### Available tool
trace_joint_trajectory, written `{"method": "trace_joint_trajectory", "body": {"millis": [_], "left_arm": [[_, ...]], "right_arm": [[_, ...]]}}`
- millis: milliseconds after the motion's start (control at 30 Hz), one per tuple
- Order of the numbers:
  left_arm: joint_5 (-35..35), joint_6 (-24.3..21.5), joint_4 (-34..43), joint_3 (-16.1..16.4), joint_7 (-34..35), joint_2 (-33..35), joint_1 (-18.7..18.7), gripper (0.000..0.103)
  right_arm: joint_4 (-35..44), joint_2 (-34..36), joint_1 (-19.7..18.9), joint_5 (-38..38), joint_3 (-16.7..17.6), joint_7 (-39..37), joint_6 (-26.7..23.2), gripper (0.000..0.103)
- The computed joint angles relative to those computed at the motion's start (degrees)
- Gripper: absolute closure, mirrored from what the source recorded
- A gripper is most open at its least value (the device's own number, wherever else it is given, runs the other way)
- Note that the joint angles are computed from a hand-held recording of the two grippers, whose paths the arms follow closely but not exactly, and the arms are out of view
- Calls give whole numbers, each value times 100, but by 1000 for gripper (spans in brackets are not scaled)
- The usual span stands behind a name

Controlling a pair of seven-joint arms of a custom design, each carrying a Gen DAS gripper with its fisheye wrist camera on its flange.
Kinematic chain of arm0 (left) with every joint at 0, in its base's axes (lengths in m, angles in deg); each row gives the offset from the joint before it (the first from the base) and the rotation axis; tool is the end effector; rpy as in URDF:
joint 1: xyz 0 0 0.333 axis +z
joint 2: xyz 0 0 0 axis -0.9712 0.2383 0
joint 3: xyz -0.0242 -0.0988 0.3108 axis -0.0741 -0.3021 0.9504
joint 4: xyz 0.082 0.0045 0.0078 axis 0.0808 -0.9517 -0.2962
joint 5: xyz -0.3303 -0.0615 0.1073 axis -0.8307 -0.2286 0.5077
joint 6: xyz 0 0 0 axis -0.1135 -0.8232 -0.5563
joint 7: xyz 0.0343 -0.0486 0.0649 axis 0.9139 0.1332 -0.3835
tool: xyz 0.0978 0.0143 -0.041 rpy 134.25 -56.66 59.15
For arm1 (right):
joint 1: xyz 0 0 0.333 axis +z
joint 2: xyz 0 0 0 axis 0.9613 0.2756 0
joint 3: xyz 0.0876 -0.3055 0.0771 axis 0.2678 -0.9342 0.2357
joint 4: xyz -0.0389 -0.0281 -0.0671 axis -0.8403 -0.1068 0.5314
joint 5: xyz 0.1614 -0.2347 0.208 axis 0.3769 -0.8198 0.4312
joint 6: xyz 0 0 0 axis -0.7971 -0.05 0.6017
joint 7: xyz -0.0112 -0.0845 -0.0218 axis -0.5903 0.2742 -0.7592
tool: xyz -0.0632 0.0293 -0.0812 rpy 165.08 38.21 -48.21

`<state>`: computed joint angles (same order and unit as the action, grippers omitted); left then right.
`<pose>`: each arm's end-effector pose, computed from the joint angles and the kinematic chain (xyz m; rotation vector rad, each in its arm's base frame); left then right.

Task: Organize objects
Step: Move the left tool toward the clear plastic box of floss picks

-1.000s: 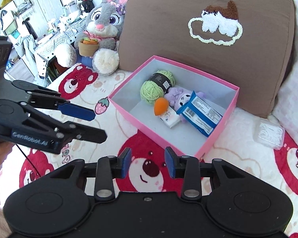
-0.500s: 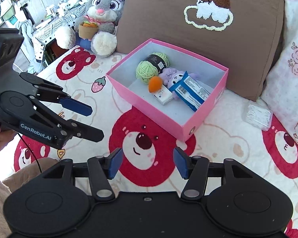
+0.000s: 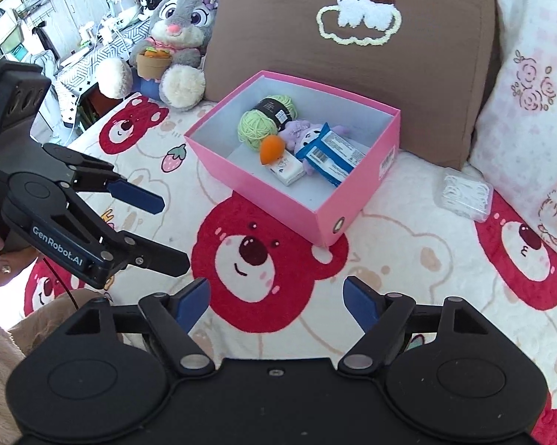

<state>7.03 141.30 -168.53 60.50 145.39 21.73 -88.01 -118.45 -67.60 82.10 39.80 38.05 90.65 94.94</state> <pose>0.5275 -0.2206 0.5094 -1.9301 2.1688 -0.8379 0.5846 0.1406 0.5223 -2.3054 1.0238 -0.1153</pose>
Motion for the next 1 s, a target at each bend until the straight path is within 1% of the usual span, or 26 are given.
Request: {"method": "trace_joint_trajectory", "body": {"millis": [67, 133, 167, 200, 267, 333, 400, 433, 500, 567, 600, 667, 733, 833, 1000], "left_arm": [[118, -8, 131, -12, -44, 136, -37, 8], [334, -77, 279, 3, -159, 271, -89, 8], [454, -83, 340, 19, -262, 333, -121, 8], [567, -66, 407, 37, -371, 401, -151, 8], [705, 43, 511, 70, -515, 523, -186, 8], [959, 336, 573, 141, -686, 652, -248, 8], [1478, 590, 643, 324, -1171, 787, -401, 8], [1572, 665, 693, 352, -1277, 854, -423, 8], [1351, 844, 813, 236, -1105, 1009, -333, 8], [1096, 968, 942, 146, -933, 1153, -285, 8], [1068, 962, 1064, 154, -922, 1248, -322, 8], [1127, 725, 1386, 233, -976, 1440, -433, 8], [1263, 443, 1739, 354, -1175, 1645, -574, 8], [1362, 188, 2180, 409, -1272, 1927, -655, 8], [1383, 135, 2783, 410, -1226, 2359, -714, 10]], "right_arm": [[-56, -20, -57, 229, 14, -222, 48, 20], [-76, -8, -126, 562, 17, -451, 49, 18], [-86, -3, -135, 619, 12, -535, 72, 15], [-108, 2, -137, 661, 10, -632, 146, 14], [-227, -28, -130, 757, 14, -837, 413, 14], [-338, -39, -117, 855, 31, -1143, 776, 14], [-406, -6, -118, 1044, 75, -1571, 1152, 14], [-406, 31, -121, 1085, 84, -1691, 1284, 14], [-380, 118, -146, 1171, 114, -1886, 1477, 14], [-369, 202, -202, 1421, 178, -2099, 1736, 14], [-357, 246, -246, 1606, 221, -2215, 1832, 14], [-300, 362, -324, 1902, 284, -2384, 1961, 14], [-248, 494, -360, 1989, 315, -2442, 2142, 14], [-154, 706, -445, 2037, 389, -2464, 2418, 14], [143, 1154, -655, 2079, 586, -2216, 2834, 14]]}}
